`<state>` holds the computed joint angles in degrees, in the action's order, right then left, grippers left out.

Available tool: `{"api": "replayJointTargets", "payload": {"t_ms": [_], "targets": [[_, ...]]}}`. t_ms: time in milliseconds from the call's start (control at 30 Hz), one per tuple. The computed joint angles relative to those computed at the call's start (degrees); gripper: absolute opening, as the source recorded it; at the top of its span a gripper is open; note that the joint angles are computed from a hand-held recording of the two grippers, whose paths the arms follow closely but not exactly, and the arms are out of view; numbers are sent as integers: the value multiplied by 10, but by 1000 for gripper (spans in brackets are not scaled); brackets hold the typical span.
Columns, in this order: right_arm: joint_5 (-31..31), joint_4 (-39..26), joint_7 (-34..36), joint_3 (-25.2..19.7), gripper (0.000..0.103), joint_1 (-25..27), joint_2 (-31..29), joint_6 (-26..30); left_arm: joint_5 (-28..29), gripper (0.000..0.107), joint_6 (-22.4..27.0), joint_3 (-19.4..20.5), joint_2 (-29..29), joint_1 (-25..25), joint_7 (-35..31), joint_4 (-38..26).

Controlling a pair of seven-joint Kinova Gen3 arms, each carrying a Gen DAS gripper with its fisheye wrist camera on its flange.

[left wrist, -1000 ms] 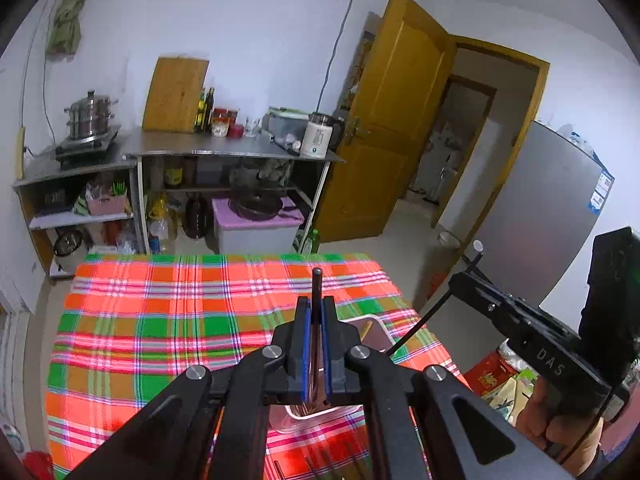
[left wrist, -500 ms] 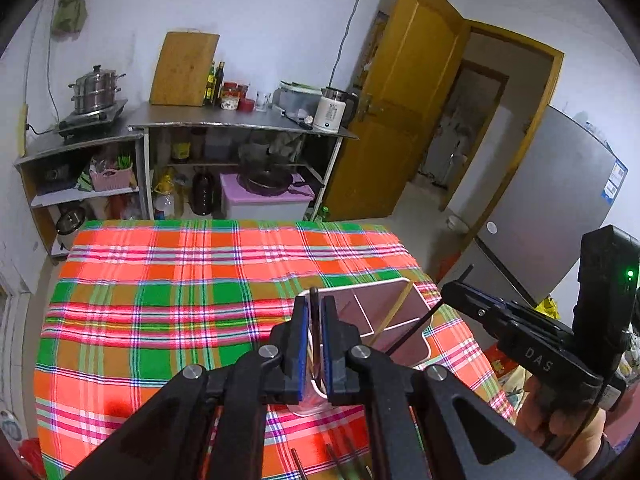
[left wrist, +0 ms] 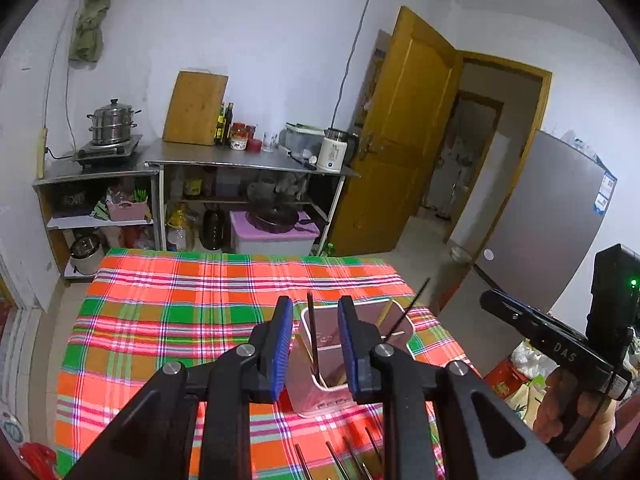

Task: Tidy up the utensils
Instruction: 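Open both tools and move them back toward the row of chopsticks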

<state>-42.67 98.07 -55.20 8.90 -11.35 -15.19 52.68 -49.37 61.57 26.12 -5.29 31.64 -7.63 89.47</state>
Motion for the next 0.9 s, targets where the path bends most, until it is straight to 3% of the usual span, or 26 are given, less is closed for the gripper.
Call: {"api": "replayJointTargets", "payload": {"t_ms": [300, 567, 667, 900], "targets": [[19, 74, 10, 38, 15, -1, -81, 11, -56, 23, 107, 69, 9, 64, 122, 42], [42, 132, 17, 89, 15, -26, -122, 47, -30, 23, 115, 62, 17, 137, 221, 101], [46, 155, 26, 106, 15, -26, -135, 63, -40, 23, 144, 75, 33, 167, 263, 109], [70, 194, 38, 106, 15, -16, -153, 76, -29, 23, 148, 53, 54, 231, 302, 131]]}}
